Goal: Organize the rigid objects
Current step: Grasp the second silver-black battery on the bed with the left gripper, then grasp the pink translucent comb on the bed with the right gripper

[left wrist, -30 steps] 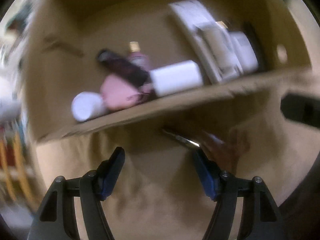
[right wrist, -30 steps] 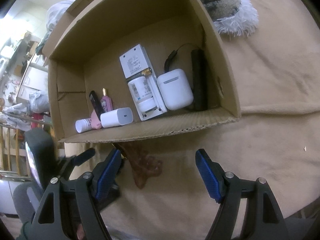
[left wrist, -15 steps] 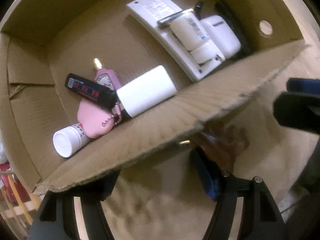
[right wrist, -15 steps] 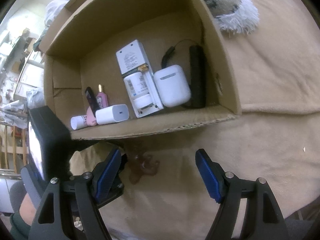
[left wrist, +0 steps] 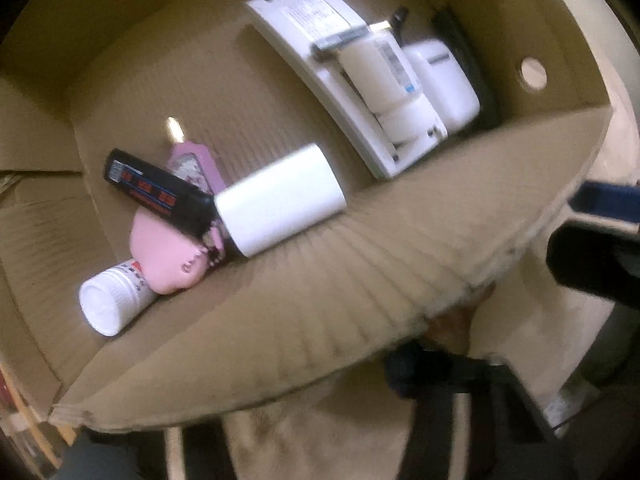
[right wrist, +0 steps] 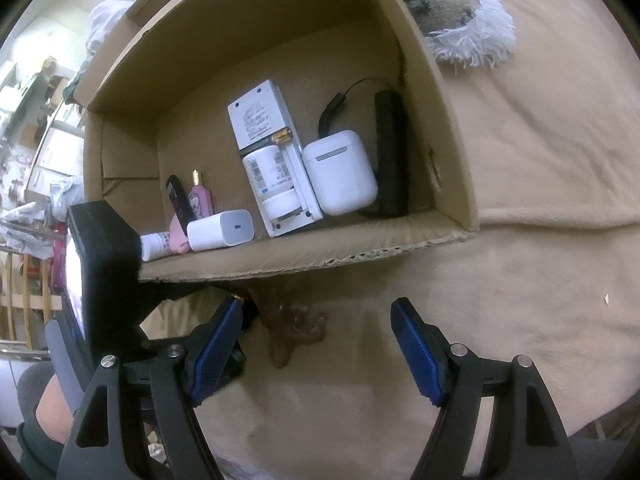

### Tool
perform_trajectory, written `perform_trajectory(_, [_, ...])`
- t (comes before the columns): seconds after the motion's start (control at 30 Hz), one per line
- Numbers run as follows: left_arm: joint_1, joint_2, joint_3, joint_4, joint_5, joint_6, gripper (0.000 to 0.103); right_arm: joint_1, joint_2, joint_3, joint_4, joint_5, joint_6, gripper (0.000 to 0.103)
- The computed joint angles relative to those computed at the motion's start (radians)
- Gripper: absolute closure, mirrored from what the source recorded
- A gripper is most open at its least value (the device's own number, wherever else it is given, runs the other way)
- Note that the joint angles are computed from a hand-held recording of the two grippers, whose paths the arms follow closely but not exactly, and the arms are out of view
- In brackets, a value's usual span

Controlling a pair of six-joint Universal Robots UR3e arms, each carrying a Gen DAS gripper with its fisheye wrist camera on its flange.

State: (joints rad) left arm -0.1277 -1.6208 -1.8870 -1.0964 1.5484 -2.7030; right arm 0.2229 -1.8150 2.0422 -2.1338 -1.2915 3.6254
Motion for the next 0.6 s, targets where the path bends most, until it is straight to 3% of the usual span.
perform_trajectory(0.27, [-0.001,0.026,-0.026,0.012,-0.006,-0.014,0.064,0.004,0.007,-0.005,-0.002,-0.004,-0.007,0.022])
perform_trajectory(0.6, [0.053,0.144,-0.057,-0.089,0.026,-0.099,0.064,0.020,0.036,-0.018,-0.008,-0.009,-0.006,0.022])
